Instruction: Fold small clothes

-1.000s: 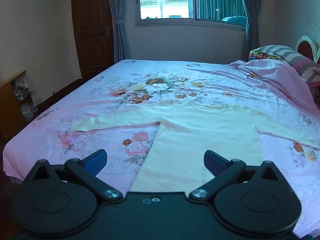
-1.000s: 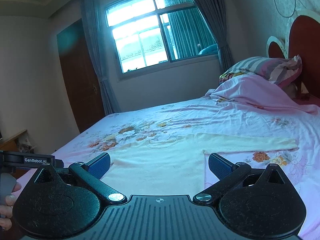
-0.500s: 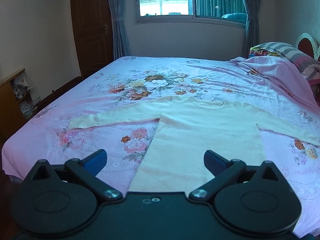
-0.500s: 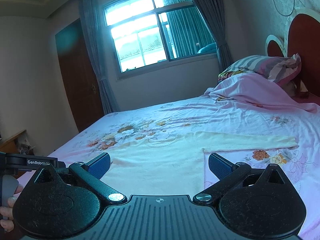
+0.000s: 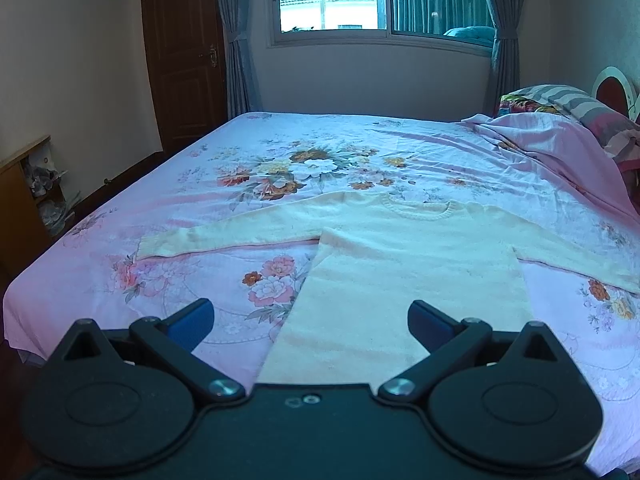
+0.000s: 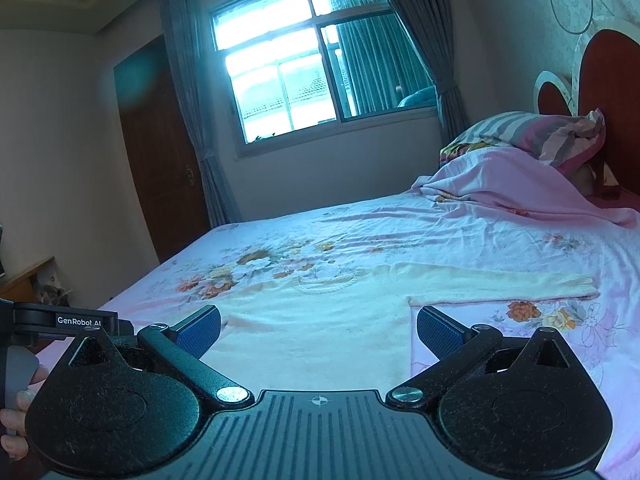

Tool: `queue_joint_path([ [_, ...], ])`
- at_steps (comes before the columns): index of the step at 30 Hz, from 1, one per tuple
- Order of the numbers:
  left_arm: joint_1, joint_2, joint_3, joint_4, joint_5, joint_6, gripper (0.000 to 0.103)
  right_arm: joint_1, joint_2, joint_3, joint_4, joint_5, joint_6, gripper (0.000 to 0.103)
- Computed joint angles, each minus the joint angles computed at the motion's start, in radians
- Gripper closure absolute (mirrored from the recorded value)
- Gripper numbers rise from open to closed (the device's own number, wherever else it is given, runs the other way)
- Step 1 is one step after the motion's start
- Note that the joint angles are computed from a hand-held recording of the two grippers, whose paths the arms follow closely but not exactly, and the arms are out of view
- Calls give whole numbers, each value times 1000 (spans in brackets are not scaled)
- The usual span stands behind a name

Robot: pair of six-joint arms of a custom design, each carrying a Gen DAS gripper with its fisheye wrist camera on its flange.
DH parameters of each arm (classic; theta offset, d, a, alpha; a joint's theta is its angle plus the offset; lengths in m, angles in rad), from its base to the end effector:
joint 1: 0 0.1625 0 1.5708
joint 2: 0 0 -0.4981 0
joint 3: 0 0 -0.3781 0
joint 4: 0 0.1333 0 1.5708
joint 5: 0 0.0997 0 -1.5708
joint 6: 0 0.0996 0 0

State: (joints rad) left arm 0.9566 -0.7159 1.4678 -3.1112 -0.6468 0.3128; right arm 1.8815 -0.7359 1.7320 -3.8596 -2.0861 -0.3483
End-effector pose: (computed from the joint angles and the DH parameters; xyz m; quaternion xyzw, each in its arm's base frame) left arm -0.2669 -0.7477 0.2596 0.2164 0.8158 -0.4017 0.3553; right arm 0.2897 -0.6269 0.2516 0.1046 -0.7801 0.5785 0.2143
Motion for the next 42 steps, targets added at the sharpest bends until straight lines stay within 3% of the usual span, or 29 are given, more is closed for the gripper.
queue_joint_path([
  [7, 1, 2, -9, 14, 6, -5, 1, -3, 1, -1, 21, -1, 26, 0],
  [26, 25, 43, -111, 91, 21, -24, 1, -13, 29, -65, 99, 0, -4, 0],
  [42, 84, 110, -266, 183, 60, -31, 1, -33, 111, -244, 241, 22, -29, 0],
])
